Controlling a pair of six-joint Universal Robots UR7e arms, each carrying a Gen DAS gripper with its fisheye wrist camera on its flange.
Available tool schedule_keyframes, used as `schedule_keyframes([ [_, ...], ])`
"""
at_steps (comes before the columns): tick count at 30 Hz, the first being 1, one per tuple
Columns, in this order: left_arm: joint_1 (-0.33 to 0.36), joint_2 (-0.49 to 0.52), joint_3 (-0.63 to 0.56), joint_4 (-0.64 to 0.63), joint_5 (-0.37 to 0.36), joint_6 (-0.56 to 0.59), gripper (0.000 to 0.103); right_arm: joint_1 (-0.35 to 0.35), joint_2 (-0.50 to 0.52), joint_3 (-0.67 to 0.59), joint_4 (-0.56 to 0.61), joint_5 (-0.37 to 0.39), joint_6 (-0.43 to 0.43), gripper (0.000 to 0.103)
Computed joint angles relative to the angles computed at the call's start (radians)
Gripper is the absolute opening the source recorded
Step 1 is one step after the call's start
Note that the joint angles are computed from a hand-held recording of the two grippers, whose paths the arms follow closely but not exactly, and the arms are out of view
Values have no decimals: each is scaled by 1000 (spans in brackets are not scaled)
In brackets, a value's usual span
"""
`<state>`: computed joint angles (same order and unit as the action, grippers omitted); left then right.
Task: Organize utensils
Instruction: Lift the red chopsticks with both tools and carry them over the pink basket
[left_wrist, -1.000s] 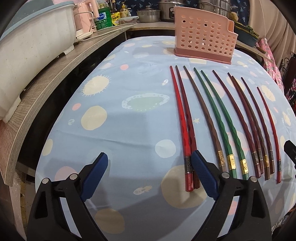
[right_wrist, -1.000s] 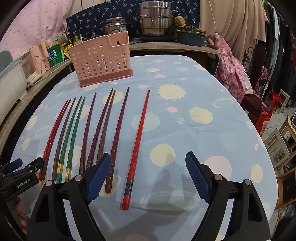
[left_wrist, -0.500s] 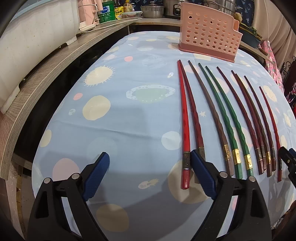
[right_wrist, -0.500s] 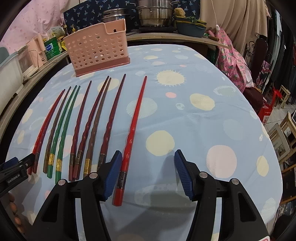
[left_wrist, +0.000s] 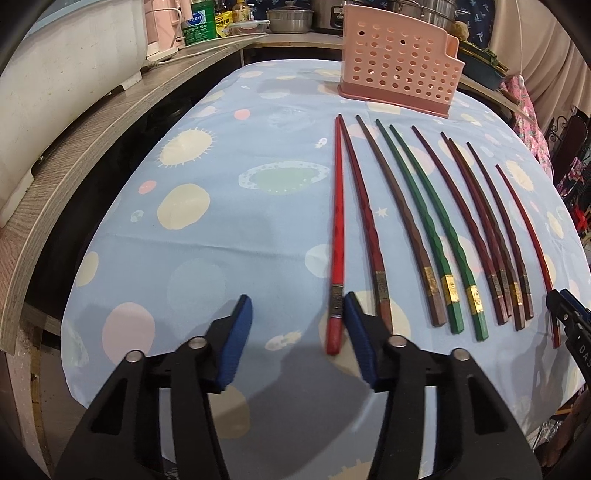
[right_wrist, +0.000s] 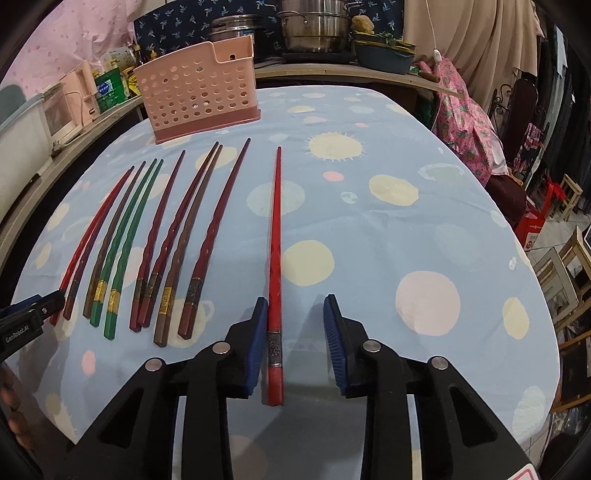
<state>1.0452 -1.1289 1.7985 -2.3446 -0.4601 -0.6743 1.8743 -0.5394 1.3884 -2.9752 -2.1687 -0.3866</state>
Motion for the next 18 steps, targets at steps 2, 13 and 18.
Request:
schedule_keyframes([
  [2,1,-7,6,-28,-23,30,19,-5,-9,-2,27,12,16,10],
  [13,-31,-45,-32,-82,-40,91,7,16,-56,-41,62,87,30,7],
  [18,-52,-35,-96,-164,13,186,7,39,-46,-134,63,134,6,7],
])
